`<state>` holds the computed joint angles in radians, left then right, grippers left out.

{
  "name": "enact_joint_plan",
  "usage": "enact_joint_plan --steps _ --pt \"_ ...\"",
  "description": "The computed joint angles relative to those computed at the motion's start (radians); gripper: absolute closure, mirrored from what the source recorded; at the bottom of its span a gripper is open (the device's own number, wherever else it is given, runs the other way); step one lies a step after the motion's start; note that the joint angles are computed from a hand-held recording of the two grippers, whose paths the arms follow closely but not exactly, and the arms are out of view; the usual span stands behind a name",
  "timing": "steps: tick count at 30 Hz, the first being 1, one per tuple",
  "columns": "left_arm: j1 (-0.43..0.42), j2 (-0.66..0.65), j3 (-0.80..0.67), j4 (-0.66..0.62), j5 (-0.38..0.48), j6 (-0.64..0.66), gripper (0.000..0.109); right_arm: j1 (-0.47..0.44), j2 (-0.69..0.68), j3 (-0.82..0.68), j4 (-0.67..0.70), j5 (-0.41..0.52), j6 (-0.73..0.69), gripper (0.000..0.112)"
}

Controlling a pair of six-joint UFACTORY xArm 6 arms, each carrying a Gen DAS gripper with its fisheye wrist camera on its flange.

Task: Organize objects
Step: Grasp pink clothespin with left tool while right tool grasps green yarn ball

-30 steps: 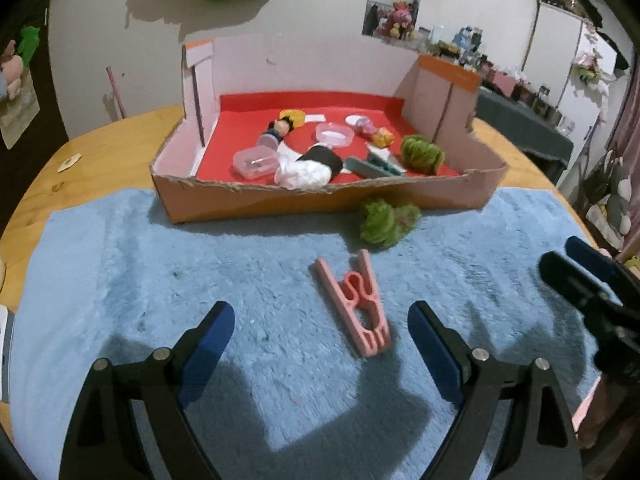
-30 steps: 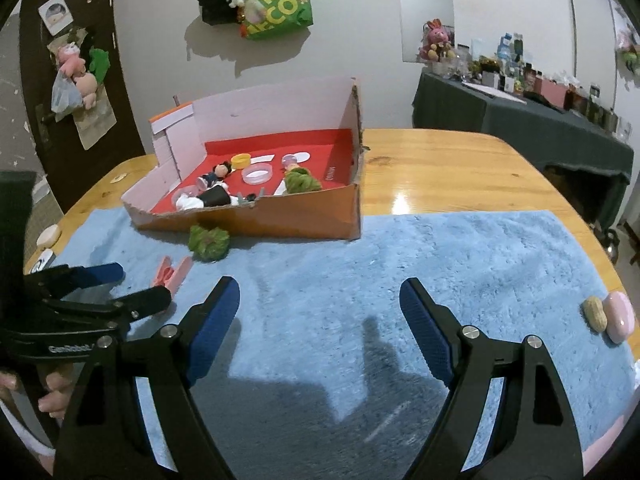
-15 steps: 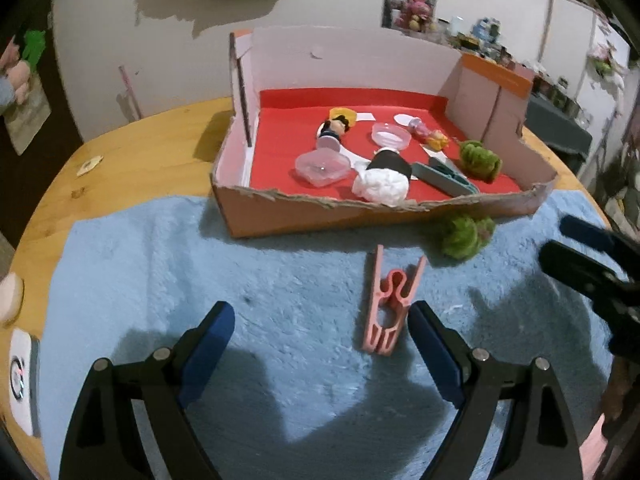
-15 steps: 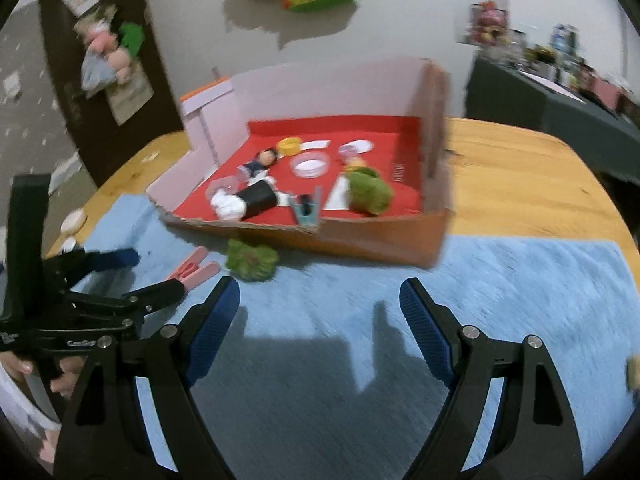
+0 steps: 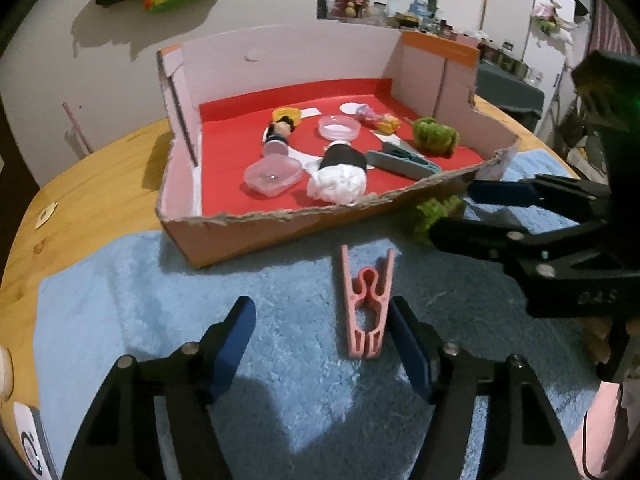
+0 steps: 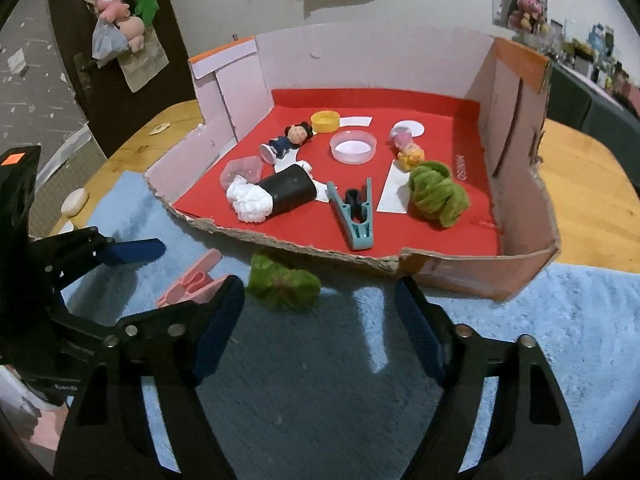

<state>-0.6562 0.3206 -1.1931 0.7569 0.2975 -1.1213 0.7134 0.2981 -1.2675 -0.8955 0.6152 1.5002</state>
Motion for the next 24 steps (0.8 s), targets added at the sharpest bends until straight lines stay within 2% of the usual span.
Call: enact_joint_plan --steps 2,9,12,13,15,17,20,24 --pt "0.002 0.004 -0.002 -0.012 -0.014 0.02 0.045 -0.01 0.003 0.005 0.018 -0.033 -0.003 0.048" --pt "0.002 0.022 -0.023 -0.014 -0.022 0.015 0.045 -0.011 0.041 -0.033 0.065 -0.071 -0.033 0.057" --pt "0.003 0.028 -0.03 -0.017 -0.033 0.013 0.049 -0.012 0.047 -0.039 0.069 -0.077 -0.017 0.071" --pt "0.003 0.032 -0.036 -0.017 -0.032 0.012 0.056 -0.014 0.045 -0.035 0.073 -0.083 -0.015 0.08" --pt "0.0 0.033 -0.041 -0.011 -0.021 0.001 0.062 -0.019 0.039 -0.023 0.093 -0.102 -0.022 0.081" --pt "0.002 0.028 -0.029 -0.022 -0.054 0.013 0.082 -0.019 0.028 -0.009 0.087 -0.114 -0.014 0.082" --pt "-0.002 0.017 -0.013 -0.044 -0.079 0.025 0.082 -0.006 0.005 0.013 0.071 -0.106 0.0 0.082" --pt "-0.004 -0.015 0.014 0.023 -0.091 -0.066 0.082 0.004 -0.046 0.061 0.03 -0.124 0.059 0.082"
